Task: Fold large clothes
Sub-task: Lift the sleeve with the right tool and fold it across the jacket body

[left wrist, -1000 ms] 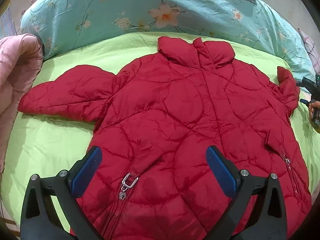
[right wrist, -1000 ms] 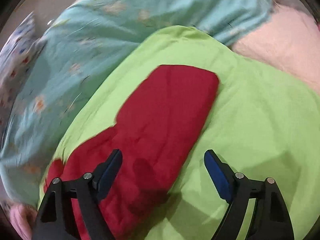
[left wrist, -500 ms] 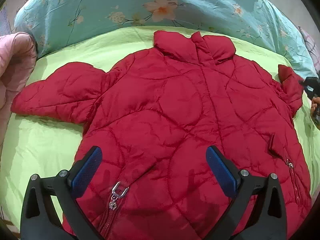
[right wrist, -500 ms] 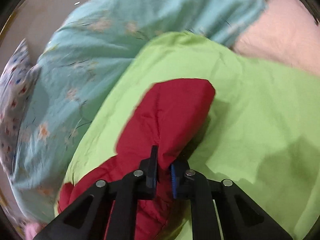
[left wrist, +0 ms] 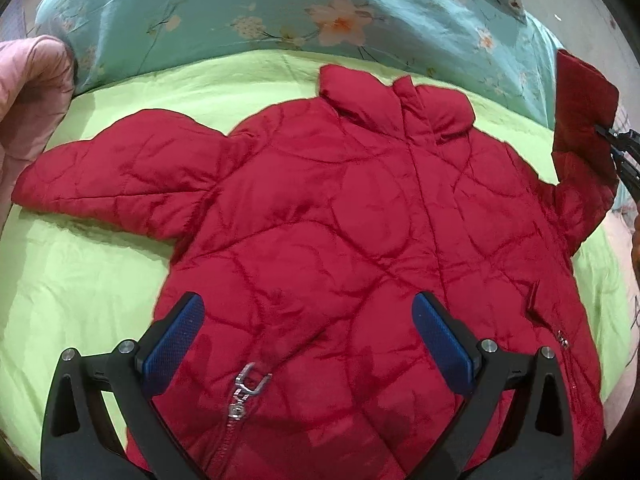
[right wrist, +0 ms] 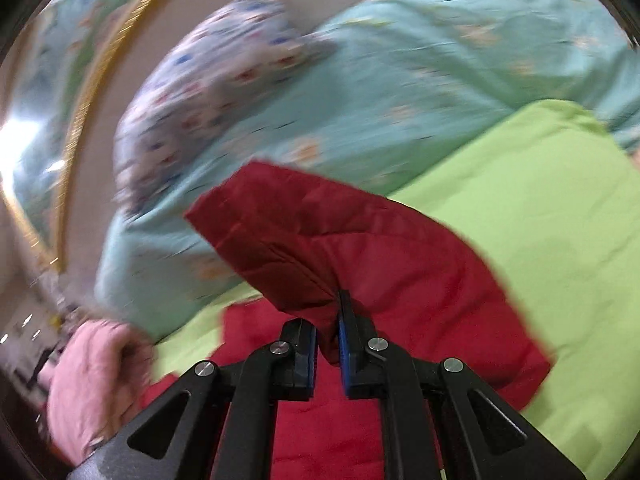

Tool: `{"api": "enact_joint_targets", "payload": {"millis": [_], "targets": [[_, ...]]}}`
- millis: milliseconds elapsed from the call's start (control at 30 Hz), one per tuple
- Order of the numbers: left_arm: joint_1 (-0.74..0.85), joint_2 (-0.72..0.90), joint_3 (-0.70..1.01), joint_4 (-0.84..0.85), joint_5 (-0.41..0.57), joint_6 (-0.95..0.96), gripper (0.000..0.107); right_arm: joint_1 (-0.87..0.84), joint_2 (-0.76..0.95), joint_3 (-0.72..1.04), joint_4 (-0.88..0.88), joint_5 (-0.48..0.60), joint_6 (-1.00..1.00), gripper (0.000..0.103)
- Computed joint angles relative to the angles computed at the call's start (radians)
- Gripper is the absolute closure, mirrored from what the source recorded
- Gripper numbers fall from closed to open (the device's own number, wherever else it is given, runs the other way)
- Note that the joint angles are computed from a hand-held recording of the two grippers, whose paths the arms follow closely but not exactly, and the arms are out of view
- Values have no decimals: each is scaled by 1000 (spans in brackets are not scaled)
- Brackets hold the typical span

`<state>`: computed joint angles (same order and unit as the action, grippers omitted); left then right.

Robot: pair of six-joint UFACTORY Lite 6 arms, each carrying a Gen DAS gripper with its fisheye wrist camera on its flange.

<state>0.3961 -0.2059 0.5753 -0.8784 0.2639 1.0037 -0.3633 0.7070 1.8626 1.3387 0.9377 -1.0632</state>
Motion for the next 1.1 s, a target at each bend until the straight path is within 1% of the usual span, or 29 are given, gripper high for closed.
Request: {"api": "enact_joint_targets", "payload": {"millis": [67,133,233,267,367,500,633,767,833,900,967,1100], "targets": [[40,7,14,-55,40,70,4,66,-71,-97,28,12,-27,94],[98,23,37,-119,105,152,4,156,-124,-181,37,-1,-57,94],[189,52,81,-157,211,207,4,291,-153,-262,46,-51,-83,94],[210,64,96,-155,235,209,4,359,-153,-282,46,-96,-86,94],[292,100,136,-166,311,237,4,492,-112,-277,45,-184,-81,94],[375,149,184,-159,393,255,4,614,-54,-257,76,-259,-87,95],[410,176,218,-170,438,278,4,677,-45,-297,138,-312,-138,95],[401,225,280,-178,471,272,4,703,-17,-306,171,-353,-176,95],[375,249,309,-184,448,258,4,737,10,-291,168,-395,-175,94],[351,280,339,-190,429,251,4,765,55,-253,115,-439,-132,91],[321,331,386,-185,420,228,4,792,79,-239,78,-488,-111,90],[267,494,548,-161,461,144,4,815,64,-280,117,-536,-192,89]]}}
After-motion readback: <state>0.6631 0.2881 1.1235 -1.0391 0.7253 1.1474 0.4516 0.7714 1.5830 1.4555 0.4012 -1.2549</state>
